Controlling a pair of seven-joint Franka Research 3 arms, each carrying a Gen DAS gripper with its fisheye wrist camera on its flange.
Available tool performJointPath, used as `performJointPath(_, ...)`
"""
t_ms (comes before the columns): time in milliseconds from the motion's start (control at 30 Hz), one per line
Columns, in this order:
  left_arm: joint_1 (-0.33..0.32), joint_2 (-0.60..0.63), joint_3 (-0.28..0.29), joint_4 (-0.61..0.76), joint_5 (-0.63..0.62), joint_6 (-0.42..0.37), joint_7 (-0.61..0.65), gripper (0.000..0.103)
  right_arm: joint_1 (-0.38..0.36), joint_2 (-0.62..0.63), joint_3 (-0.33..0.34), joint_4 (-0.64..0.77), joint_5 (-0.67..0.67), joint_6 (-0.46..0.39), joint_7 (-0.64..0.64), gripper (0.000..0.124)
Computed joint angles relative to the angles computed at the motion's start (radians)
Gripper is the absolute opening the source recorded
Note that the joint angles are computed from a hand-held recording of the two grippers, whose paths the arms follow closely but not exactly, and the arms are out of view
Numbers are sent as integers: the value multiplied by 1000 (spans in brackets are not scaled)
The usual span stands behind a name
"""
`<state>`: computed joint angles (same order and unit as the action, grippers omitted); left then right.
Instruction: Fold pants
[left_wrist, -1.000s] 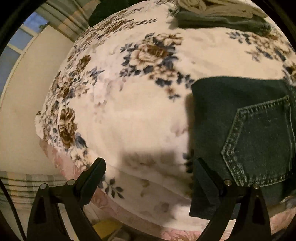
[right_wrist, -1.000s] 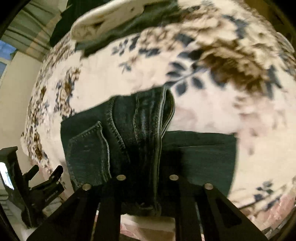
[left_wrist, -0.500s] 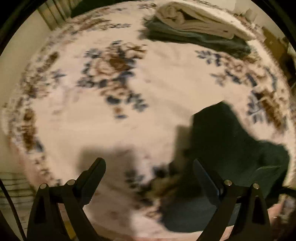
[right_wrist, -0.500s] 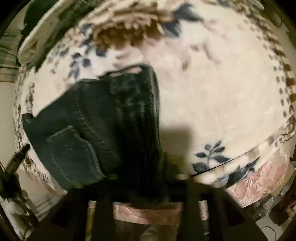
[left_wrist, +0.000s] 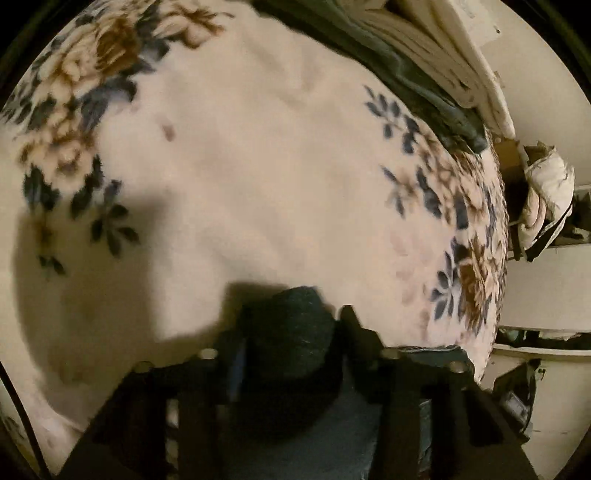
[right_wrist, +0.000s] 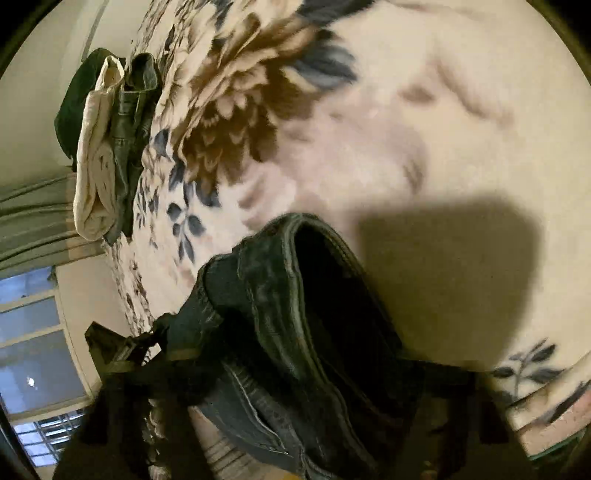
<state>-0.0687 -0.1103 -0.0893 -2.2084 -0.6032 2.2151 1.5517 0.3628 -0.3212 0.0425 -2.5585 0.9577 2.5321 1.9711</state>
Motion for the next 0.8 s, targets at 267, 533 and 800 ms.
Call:
performJointPath(267,46,40,11,18,-141,-53,-70,37,-21,-84,-44,-53,-81,-125,25,30)
performJointPath(533,-3,-174,-24,-58,162,-65,-67,86,23,-212,-59,-150,69,-137,-87,81)
performJointPath(800,-111,-293,-51,-188,374,-130,-172,98,51,-98,43,-101,32,-106,-55,57)
